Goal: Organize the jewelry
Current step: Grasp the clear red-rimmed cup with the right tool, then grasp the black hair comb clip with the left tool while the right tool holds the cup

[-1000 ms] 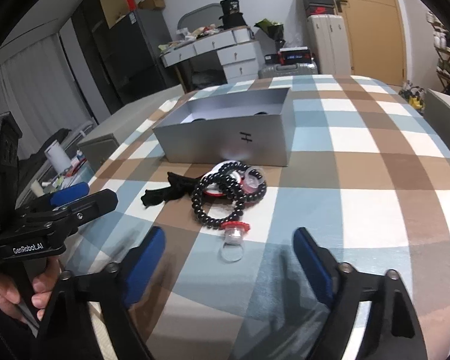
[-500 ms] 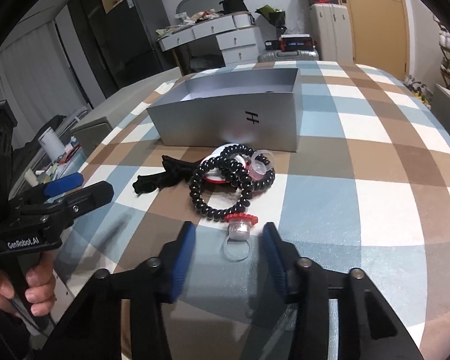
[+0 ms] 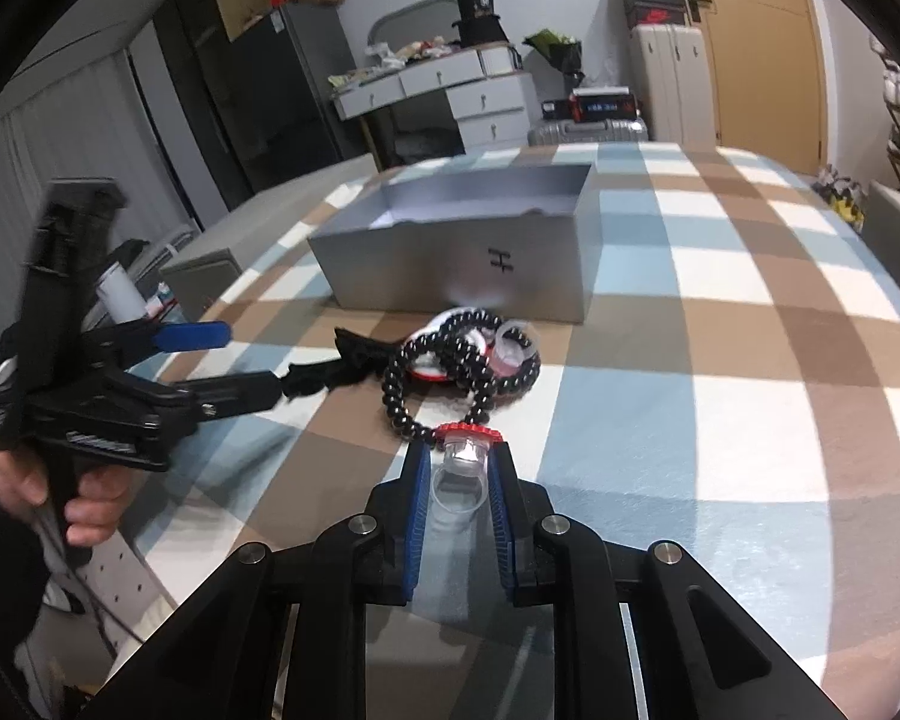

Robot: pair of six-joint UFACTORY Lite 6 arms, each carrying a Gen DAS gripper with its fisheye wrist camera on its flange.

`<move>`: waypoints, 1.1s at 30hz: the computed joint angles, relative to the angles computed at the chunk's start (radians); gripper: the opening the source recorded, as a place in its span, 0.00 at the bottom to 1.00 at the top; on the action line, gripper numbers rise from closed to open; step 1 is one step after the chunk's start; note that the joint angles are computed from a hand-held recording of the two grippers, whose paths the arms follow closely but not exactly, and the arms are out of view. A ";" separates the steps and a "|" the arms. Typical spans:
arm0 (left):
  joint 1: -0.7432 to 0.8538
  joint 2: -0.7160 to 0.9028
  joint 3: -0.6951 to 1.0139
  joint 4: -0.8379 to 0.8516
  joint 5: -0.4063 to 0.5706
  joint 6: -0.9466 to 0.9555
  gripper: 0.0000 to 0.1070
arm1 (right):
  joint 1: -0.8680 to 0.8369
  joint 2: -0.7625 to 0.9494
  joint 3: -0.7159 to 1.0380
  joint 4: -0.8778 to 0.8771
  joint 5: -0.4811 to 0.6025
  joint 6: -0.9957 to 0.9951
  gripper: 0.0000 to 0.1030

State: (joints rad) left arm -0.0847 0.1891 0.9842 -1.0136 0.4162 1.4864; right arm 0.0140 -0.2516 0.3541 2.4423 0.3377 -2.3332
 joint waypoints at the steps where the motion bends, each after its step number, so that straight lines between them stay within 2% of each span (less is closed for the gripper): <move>1: -0.008 0.023 0.029 0.043 0.001 -0.029 0.95 | 0.000 -0.012 -0.005 0.004 0.000 -0.004 0.18; 7: -0.032 0.163 0.203 0.225 0.124 -0.173 0.95 | -0.013 -0.041 -0.019 0.011 0.003 -0.009 0.18; 14: -0.079 0.206 0.260 0.323 0.122 -0.182 0.93 | -0.071 -0.055 -0.035 -0.046 0.030 0.034 0.18; 15: -0.080 0.215 0.272 0.336 0.133 -0.188 0.90 | -0.078 -0.052 -0.035 -0.051 0.035 0.039 0.18; 17: -0.095 0.232 0.290 0.384 0.137 -0.223 0.75 | -0.096 -0.050 -0.038 -0.071 0.047 0.059 0.18; 21: -0.112 0.249 0.329 0.470 0.187 -0.295 0.55 | -0.109 -0.060 -0.047 -0.100 0.056 0.090 0.18; 23: -0.117 0.255 0.355 0.504 0.222 -0.331 0.28 | -0.112 -0.066 -0.050 -0.111 0.054 0.096 0.18; 25: -0.128 0.249 0.358 0.538 0.232 -0.361 0.17 | -0.115 -0.088 -0.060 -0.127 0.056 0.112 0.18; 28: -0.152 0.220 0.334 0.613 0.221 -0.418 0.13 | -0.114 -0.118 -0.070 -0.138 0.050 0.126 0.18; 33: -0.168 0.155 0.268 0.695 0.195 -0.462 0.12 | -0.128 -0.145 -0.081 -0.184 0.050 0.172 0.18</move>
State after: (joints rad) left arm -0.2526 0.3446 1.2522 -0.3185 0.6109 1.0243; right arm -0.1137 -0.3963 0.2733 2.2587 0.3882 -2.1610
